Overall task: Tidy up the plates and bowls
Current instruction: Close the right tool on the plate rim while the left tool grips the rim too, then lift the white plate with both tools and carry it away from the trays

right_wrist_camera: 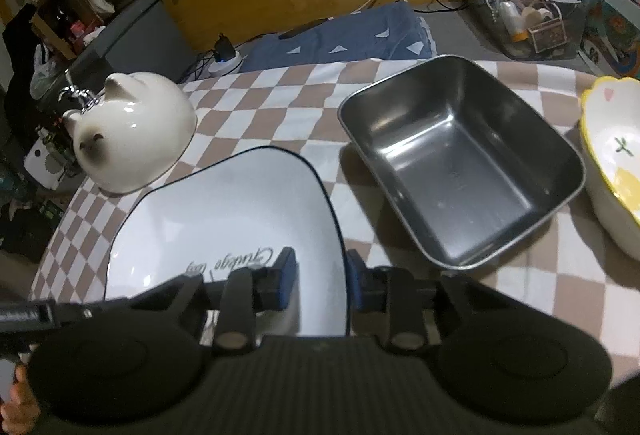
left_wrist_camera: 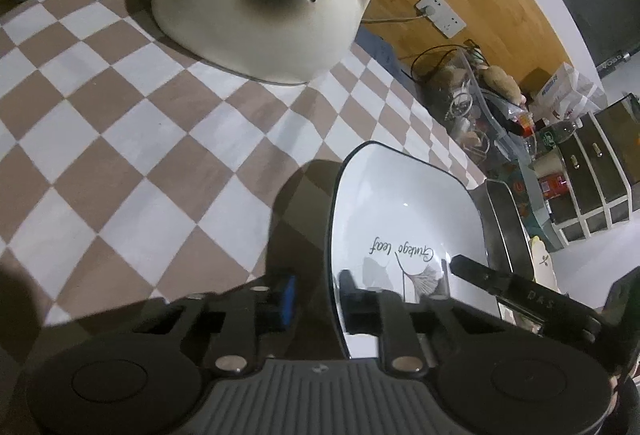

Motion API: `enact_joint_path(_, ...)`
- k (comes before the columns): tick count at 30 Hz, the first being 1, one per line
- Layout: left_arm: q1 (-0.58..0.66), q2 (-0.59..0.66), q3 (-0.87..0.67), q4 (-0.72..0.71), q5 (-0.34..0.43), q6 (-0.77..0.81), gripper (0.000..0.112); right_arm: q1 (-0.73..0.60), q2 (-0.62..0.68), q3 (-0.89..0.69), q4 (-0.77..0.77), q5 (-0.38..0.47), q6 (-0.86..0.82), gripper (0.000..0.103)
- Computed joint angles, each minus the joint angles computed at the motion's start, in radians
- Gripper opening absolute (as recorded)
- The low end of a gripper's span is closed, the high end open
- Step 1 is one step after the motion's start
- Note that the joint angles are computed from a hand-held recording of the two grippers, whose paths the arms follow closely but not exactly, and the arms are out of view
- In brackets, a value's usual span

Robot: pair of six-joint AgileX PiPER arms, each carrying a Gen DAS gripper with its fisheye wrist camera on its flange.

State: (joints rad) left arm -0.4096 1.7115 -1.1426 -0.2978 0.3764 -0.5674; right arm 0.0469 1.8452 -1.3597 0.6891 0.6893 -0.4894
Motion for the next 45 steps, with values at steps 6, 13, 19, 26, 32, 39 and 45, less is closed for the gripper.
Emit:
enact_joint_path(6, -0.011, 0.005, -0.014, 0.058, 0.013, -0.006, 0.011, -0.01, 0.01, -0.015, 0.003, 0.026, -0.017, 0.023)
enact_joint_path(13, -0.04, -0.128, 0.084, 0.182, 0.018, -0.043, 0.014, -0.016, -0.137, 0.101, 0.062, 0.056, -0.111, 0.018)
enact_joint_path(19, -0.112, -0.269, 0.168, 0.299, 0.057, -0.102, 0.015, -0.028, -0.344, 0.292, 0.082, 0.056, -0.085, 0.018)
enact_joint_path(26, -0.204, -0.358, 0.254, 0.373, 0.07, -0.207, 0.015, -0.026, -0.605, 0.502, -0.016, 0.089, 0.04, 0.016)
enact_joint_path(32, -0.288, -0.384, 0.292, 0.419, 0.089, -0.266, 0.013, -0.015, -0.844, 0.654, -0.146, 0.173, 0.244, 0.016)
enact_joint_path(39, -0.373, -0.383, 0.302, 0.451, 0.098, -0.29, 0.014, -0.081, -1.044, 0.759, -0.203, 0.267, 0.391, 0.016)
enact_joint_path(45, -0.445, -0.35, 0.288, 0.519, 0.104, -0.374, 0.015, -0.084, -1.119, 0.772, -0.268, 0.304, 0.485, 0.016)
